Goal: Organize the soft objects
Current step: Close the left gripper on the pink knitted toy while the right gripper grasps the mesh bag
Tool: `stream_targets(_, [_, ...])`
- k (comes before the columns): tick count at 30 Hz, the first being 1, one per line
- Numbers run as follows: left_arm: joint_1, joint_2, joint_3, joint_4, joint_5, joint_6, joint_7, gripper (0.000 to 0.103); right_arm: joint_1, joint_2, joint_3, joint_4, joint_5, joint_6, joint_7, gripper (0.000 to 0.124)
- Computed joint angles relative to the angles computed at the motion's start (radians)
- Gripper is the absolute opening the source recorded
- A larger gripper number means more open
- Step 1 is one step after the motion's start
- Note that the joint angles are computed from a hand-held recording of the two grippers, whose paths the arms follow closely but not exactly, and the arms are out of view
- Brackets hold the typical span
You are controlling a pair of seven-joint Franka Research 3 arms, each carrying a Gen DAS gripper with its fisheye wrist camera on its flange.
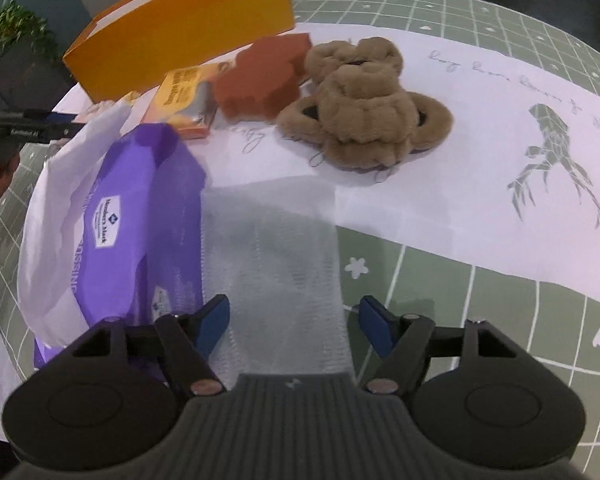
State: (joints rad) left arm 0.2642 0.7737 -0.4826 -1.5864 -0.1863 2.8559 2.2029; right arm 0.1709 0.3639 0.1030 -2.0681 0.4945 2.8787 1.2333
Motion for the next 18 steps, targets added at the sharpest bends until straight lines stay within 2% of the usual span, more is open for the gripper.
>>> stream_targets(1, [-0.005,0.001,0.003,-0.001,0.003,0.007,-0.001,0.102,-0.006,-0.001,0.008,0.0,0.008,-0.001,-0.013,0.061])
stream_targets(4, [-0.013,0.007,0.007,0.002,0.012,0.016,-0.014,0.103,-0.015,-0.006,0.021,-0.001,0.021,-0.009,-0.05,0.034])
stream_targets(5, [-0.013,0.012,0.006,0.01,0.012,0.007,-0.02,0.103,-0.008,-0.008,0.015,-0.004,0.013,-0.007,-0.052,0.014])
stream_targets(6, [-0.014,0.016,0.005,0.018,0.011,-0.002,-0.025,0.103,0.017,-0.004,-0.01,-0.002,-0.025,-0.006,-0.031,0.003])
stream_targets(7, [-0.017,0.019,0.007,0.023,0.011,-0.006,-0.03,0.103,0.036,-0.002,-0.03,-0.003,-0.058,-0.002,-0.012,0.003])
stream_targets(11, [-0.03,0.021,0.017,0.029,0.013,-0.008,-0.047,0.103,0.028,-0.009,-0.026,-0.013,-0.065,0.008,-0.01,0.0])
stream_targets(13, [-0.04,0.007,0.029,0.006,0.02,0.024,-0.061,0.103,0.044,-0.014,-0.049,-0.021,-0.091,0.027,0.027,0.0])
stream_targets(15, [-0.011,-0.003,-0.004,-0.025,0.024,0.053,-0.037,0.087,0.054,-0.02,-0.068,-0.031,-0.114,0.046,0.065,0.0])
stream_targets(18, [0.008,-0.022,-0.02,-0.057,0.037,0.072,-0.028,0.076,0.074,-0.026,-0.1,-0.041,-0.166,0.063,0.127,0.0])
